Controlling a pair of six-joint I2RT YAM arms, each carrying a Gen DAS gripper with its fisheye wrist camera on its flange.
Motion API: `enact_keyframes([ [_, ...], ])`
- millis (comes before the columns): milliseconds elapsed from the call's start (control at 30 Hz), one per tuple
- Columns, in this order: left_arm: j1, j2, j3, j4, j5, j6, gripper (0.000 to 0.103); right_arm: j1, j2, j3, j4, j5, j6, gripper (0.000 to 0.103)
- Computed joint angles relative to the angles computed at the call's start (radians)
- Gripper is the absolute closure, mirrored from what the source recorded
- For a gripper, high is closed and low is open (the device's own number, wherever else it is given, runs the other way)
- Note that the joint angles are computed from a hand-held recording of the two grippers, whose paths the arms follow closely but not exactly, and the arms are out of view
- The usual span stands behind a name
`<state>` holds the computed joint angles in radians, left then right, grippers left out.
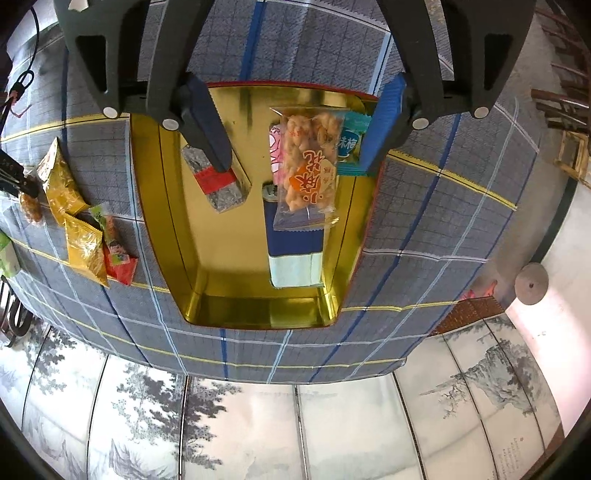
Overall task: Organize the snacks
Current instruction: 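Carry the left tool's snack bag into the tin and open it while the right tool carries its bag, then lower the right tool's snack bag into the tin and open the right tool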
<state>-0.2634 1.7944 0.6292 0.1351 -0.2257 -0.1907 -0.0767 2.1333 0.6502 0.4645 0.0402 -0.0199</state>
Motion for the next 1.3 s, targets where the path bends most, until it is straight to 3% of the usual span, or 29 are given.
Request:
enact_keyframes([
  [600,0.047,-0.066,-0.070,0.025,0.023,-0.026,0.024,0.139,-0.191,-0.057,-0.059,0.021,0.083,0.064],
  [1300,0.226,-0.168,-0.165,0.047,0.090,0.014,0.023,0.527,-0.228,0.082,-0.190,-0.019,0.255,0.065],
])
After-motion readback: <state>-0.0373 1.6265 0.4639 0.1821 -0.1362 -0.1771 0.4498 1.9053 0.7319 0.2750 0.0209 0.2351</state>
